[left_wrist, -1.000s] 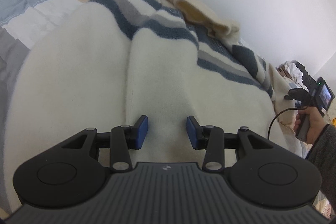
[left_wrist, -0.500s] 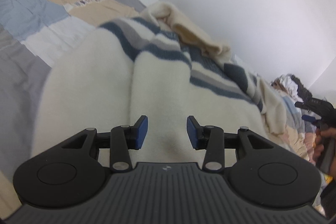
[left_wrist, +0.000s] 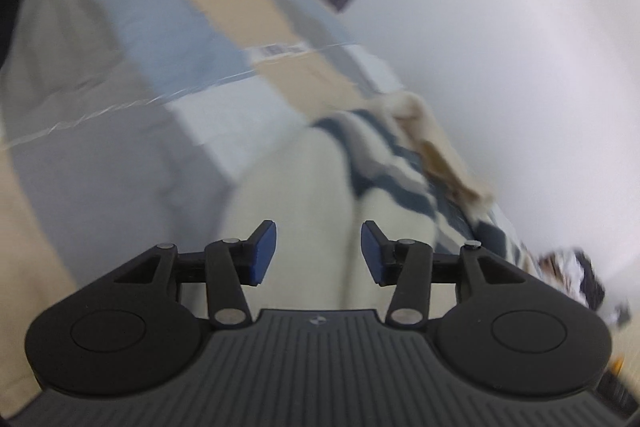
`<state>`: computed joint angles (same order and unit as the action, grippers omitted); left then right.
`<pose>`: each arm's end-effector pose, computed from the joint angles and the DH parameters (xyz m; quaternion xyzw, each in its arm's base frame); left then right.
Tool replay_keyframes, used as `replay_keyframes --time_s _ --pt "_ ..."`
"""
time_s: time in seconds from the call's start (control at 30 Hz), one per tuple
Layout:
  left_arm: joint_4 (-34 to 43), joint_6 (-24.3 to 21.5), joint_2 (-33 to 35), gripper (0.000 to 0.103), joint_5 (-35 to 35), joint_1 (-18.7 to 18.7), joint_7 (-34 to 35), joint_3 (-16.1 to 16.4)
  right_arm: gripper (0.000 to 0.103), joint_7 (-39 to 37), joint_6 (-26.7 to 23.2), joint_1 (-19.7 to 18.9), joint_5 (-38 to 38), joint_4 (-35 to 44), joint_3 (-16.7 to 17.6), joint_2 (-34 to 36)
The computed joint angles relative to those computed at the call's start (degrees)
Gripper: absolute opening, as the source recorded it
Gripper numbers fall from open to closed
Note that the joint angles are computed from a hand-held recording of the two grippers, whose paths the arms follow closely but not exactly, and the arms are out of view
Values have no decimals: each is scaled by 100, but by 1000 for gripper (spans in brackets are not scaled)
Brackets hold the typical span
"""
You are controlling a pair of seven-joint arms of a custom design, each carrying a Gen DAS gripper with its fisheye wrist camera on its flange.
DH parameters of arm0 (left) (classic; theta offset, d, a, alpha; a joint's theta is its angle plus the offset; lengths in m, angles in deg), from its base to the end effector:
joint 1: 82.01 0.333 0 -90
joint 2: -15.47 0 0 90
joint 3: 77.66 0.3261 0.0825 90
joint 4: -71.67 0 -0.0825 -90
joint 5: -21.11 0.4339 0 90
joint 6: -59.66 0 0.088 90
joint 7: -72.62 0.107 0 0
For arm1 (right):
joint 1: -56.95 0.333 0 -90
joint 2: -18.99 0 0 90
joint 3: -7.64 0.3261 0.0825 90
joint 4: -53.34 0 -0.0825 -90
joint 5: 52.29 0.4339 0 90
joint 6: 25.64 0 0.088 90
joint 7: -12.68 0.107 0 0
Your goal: Fold large clothes
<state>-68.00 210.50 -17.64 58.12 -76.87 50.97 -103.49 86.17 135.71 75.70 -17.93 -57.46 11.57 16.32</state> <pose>0.4371 -0.2057 0.5542 -0.8603 0.2079 -0.4071 0.2257 0.6018 0.2223 0.6043 -0.6830 0.5538 -0.1310 0.4579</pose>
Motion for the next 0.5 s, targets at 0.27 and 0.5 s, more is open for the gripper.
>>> replay_keyframes --time_s 0.27,0.5 --pt "-23 -387 255 56 -638 -254 203 241 88 94 -266 6 127 -432 -86 -217" --pt "50 -445 612 44 -701 -433 336 487 88 839 -350 -142 -329 -416 -92 -15"
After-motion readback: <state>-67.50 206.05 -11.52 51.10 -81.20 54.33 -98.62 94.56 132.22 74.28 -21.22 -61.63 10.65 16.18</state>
